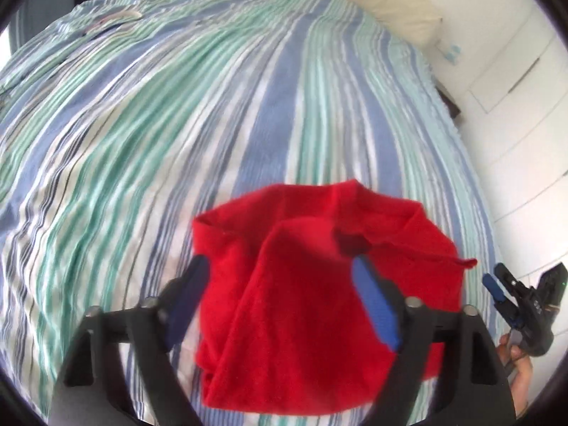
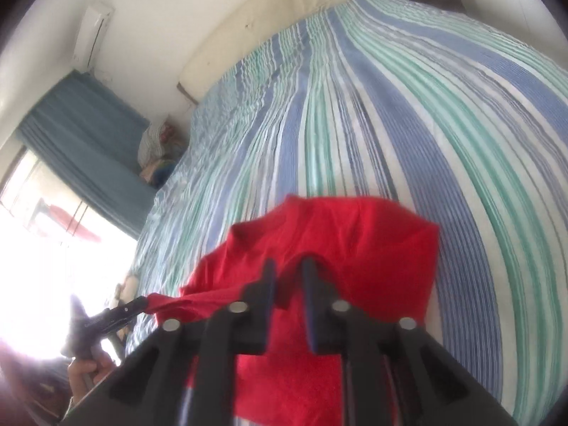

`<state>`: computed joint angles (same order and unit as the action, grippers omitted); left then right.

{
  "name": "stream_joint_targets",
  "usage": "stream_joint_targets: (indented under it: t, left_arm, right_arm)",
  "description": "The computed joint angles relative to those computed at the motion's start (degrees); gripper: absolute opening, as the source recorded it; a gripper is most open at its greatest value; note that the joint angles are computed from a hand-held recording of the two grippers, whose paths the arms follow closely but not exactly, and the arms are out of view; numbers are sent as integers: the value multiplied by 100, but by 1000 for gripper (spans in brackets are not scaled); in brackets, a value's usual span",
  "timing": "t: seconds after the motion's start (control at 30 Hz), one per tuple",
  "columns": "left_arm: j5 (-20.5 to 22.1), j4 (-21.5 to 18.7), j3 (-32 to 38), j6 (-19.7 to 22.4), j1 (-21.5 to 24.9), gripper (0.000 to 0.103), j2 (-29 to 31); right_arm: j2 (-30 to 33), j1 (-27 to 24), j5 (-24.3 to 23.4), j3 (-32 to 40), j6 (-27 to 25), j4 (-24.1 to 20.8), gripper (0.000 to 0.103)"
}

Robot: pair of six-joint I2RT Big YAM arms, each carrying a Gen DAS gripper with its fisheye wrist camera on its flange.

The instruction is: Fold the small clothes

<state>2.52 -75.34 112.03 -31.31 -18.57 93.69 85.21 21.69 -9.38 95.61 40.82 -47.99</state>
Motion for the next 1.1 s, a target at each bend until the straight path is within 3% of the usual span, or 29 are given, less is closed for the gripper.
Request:
stream_joint_targets:
  t: [0.03, 0.07, 0.13, 0.17, 0.23, 0.37, 0.47, 0.53, 0.6, 0.63, 0.67, 0.7, 0.8, 0.93, 1.1]
  left_arm:
    - [2, 75, -187, -76, 62, 90, -90]
    - [218, 257, -487, -100, 146, 90, -258]
    - [518, 674, -1210, -85, 223, 90, -683]
    - [464, 706, -1502, -13, 222, 90, -882]
    - [184, 820, -2224, 75, 151, 90, -1425]
    - [-762, 984, -3392, -8, -174, 95, -2307]
    - [-1019, 1110, -3839, -198, -323, 98, -2480]
    - [-1428, 1285, -4001, -93, -504, 102, -2433]
    - [-1846, 1552, -4213, 116, -695, 103, -2444]
    - [-2016, 1610, -4261, 130, -768, 103, -2450]
    - [-2118, 1625, -4261, 125, -804, 103, -2449]
    - [-2148, 1622, -4259, 125, -813, 103, -2449]
    - [-2042, 1704, -4299, 135, -748, 103, -2485]
    - [-1899, 1767, -4351, 97, -690, 103, -2545]
    - [-2120, 1764, -4347, 136, -791, 103, -2498]
  right_arm:
    - [160, 16, 303, 226, -35, -220, 72]
    - [184, 33, 530, 271, -29, -279, 72]
    - [-21, 33, 375, -39, 6, -41, 72]
    - [-187, 25, 289, -245, -68, -5, 72]
    - [-488, 136, 503, -594, -482, -213, 72]
    - [-1384, 661, 1989, -1622, -1333, -519, 72]
    - [-1900, 961, 2965, -2245, -1273, -759, 73]
    - [-2044, 1029, 3386, -2518, -1101, -948, 79]
    - [-2111, 957, 3393, -2776, -764, -1049, 81]
    - [-2177, 899, 3290, -2968, -682, -932, 89]
    - [-2288, 848, 3198, -3177, -723, -662, 90]
    - [-2357, 807, 3126, -3269, -797, -497, 93]
    - [-2251, 791, 3084, -3202, -933, -557, 101]
    - [-2254, 809, 3070, -3217, -938, -577, 103]
    - [-2204, 806, 2994, -3196, -918, -557, 103]
